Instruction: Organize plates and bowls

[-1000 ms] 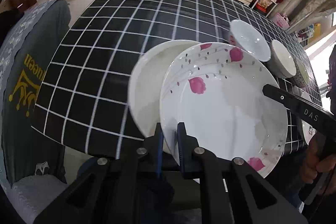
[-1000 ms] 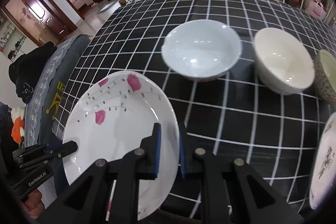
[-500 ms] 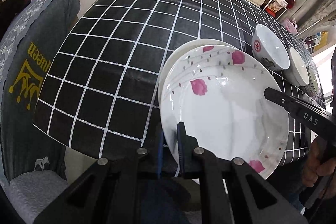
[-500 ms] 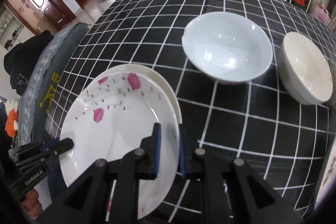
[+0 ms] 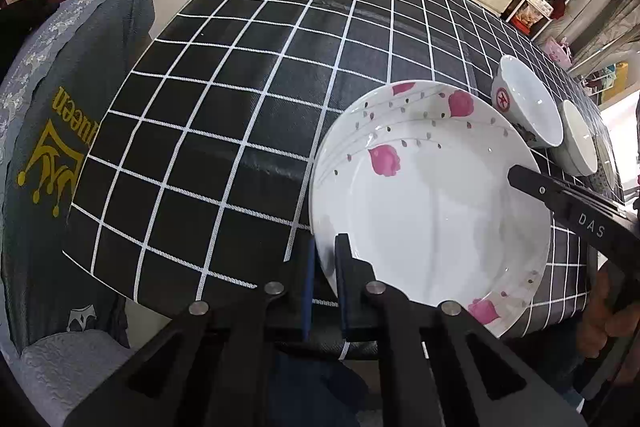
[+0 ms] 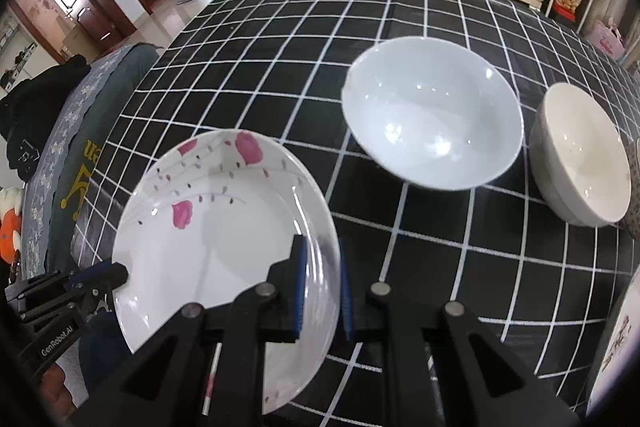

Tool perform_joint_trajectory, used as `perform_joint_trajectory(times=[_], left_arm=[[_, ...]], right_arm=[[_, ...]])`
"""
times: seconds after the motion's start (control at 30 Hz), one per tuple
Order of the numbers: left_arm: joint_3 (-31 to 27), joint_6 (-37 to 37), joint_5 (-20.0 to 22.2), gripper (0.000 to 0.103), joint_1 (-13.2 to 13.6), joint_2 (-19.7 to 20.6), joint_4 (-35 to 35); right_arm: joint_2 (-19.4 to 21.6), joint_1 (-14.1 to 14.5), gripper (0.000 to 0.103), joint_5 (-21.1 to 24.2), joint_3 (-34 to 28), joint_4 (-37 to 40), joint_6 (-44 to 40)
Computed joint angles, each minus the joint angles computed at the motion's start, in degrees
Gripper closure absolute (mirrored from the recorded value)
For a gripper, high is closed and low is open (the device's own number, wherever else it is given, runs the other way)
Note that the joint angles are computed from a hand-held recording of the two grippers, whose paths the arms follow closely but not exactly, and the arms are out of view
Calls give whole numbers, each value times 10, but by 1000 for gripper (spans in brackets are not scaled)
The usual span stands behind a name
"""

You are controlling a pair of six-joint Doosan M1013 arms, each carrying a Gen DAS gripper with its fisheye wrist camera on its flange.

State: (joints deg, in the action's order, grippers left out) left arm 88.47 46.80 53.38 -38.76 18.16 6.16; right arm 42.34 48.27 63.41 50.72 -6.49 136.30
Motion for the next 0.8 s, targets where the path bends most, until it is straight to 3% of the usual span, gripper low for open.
perform_joint_trajectory(times=[0.23, 0.4, 0.8], left_arm=[[7, -5, -17, 95, 5, -8, -2], [0, -3, 0, 95, 0, -14, 25], [-27, -4, 0, 95, -23, -16, 45]], right_arm=[[1, 13, 85, 2, 2, -53, 73], [-33, 22, 85, -56, 51, -118, 160], [-76, 27, 85, -76, 90, -179, 201]])
